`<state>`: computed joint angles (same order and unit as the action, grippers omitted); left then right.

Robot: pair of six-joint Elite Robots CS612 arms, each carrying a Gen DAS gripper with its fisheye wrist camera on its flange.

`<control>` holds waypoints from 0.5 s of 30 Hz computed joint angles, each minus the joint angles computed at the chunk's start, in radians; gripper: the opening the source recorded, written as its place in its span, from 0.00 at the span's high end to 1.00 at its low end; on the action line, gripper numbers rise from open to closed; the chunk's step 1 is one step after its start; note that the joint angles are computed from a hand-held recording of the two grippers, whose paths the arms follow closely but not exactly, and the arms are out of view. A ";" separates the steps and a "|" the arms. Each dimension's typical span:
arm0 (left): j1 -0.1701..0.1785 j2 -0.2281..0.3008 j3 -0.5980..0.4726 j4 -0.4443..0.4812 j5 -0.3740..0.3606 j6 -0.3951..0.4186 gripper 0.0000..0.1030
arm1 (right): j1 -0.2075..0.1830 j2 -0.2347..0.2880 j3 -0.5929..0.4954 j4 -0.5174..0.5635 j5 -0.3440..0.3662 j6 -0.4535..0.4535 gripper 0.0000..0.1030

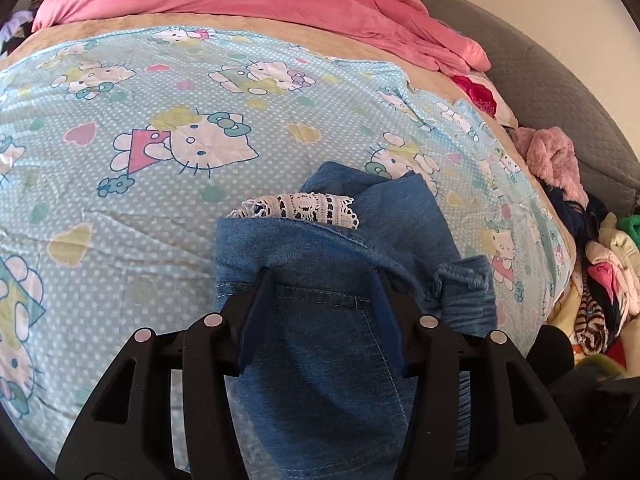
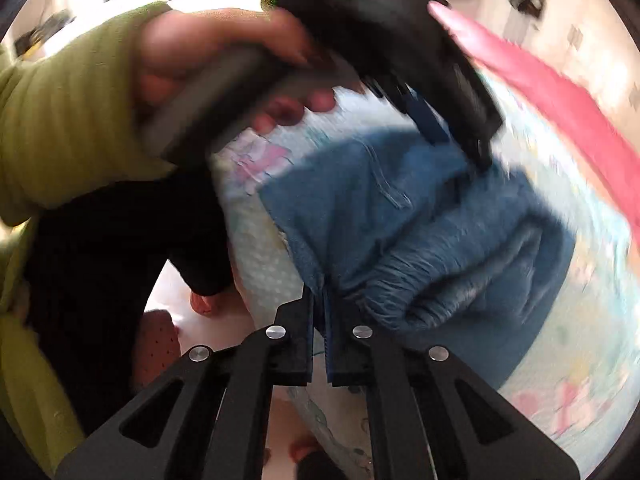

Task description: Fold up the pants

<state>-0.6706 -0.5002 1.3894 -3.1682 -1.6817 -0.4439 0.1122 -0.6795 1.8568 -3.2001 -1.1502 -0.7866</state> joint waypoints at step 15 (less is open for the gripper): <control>-0.041 -0.060 0.100 -0.119 0.143 0.052 0.33 | -0.066 -0.066 0.118 -0.290 0.133 0.262 0.45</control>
<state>-0.7115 -0.5598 1.4893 -3.2869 -1.5385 -0.3924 0.0458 -0.7452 1.9753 -3.4900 -1.0177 -0.5250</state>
